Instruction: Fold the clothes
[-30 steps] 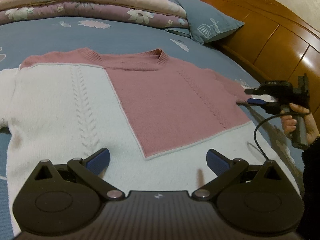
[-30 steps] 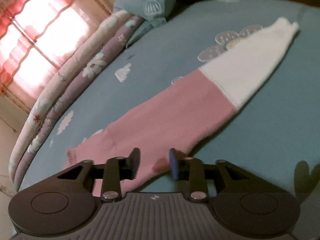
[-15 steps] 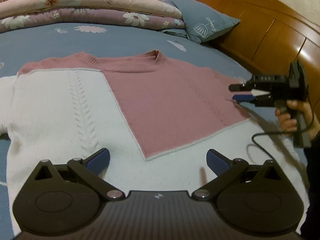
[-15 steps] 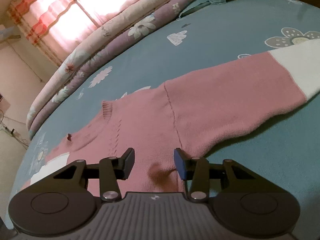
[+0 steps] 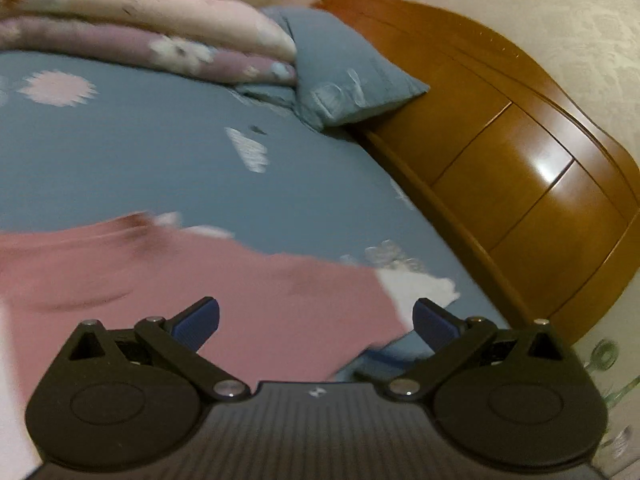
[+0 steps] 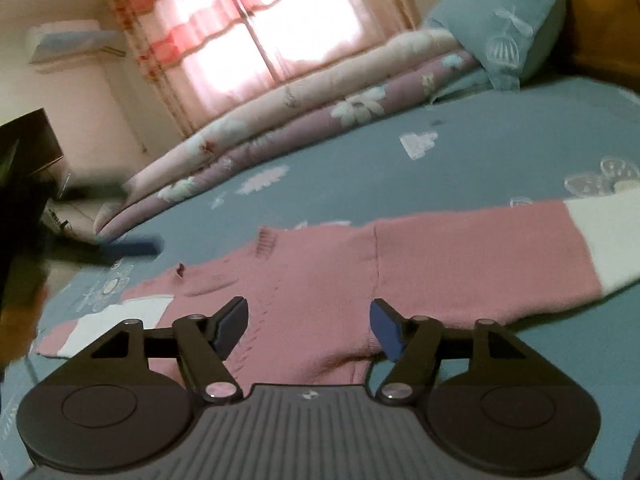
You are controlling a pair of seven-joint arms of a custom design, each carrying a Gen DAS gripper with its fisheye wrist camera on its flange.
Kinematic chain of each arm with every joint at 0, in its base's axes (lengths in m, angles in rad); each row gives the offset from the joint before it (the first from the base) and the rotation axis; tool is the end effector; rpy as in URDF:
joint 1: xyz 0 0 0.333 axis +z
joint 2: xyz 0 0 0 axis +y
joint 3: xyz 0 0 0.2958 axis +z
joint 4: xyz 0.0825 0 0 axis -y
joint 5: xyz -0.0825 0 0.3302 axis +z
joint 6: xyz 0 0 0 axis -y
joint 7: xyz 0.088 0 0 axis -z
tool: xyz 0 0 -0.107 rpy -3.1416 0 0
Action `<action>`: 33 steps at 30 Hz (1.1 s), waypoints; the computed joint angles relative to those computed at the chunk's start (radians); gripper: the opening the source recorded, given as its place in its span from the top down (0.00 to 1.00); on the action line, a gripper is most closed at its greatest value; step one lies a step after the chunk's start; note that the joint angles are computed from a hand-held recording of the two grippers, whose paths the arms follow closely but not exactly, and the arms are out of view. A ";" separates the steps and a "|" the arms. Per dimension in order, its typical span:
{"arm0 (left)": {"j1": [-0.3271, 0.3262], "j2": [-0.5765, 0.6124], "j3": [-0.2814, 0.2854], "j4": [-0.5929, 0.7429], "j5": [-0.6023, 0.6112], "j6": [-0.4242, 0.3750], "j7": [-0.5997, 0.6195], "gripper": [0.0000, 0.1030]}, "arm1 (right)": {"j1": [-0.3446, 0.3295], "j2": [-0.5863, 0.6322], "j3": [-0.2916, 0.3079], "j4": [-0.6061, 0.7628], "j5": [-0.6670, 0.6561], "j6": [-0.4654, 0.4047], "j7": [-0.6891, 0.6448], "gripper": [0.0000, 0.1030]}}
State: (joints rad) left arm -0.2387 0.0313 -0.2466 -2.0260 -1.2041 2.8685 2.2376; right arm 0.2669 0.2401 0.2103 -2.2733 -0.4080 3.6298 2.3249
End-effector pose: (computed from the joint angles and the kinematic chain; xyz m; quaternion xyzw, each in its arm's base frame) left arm 0.5057 -0.2062 0.5032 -0.5894 0.6474 -0.4828 0.0193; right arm 0.4573 0.2856 0.4131 -0.6492 0.5498 -0.0845 0.5188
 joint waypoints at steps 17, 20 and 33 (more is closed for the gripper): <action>0.023 0.608 -0.090 0.619 0.487 -0.133 -0.575 0.01 | -0.241 0.114 0.169 0.127 -0.346 -0.069 0.263 0.27; 0.019 0.640 -0.094 0.662 0.561 -0.140 -0.639 0.01 | -0.243 0.115 0.171 0.125 -0.347 -0.064 0.270 0.27; 0.084 0.668 -0.182 0.694 0.644 -0.146 -0.643 0.01 | -0.225 0.116 0.145 0.118 -0.359 -0.036 0.322 0.27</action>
State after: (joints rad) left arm -0.1551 0.6998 -0.4287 -1.3315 -0.5605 2.7230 1.5949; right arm 0.0422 0.3559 0.3558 -2.1557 -0.7668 3.5942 2.6465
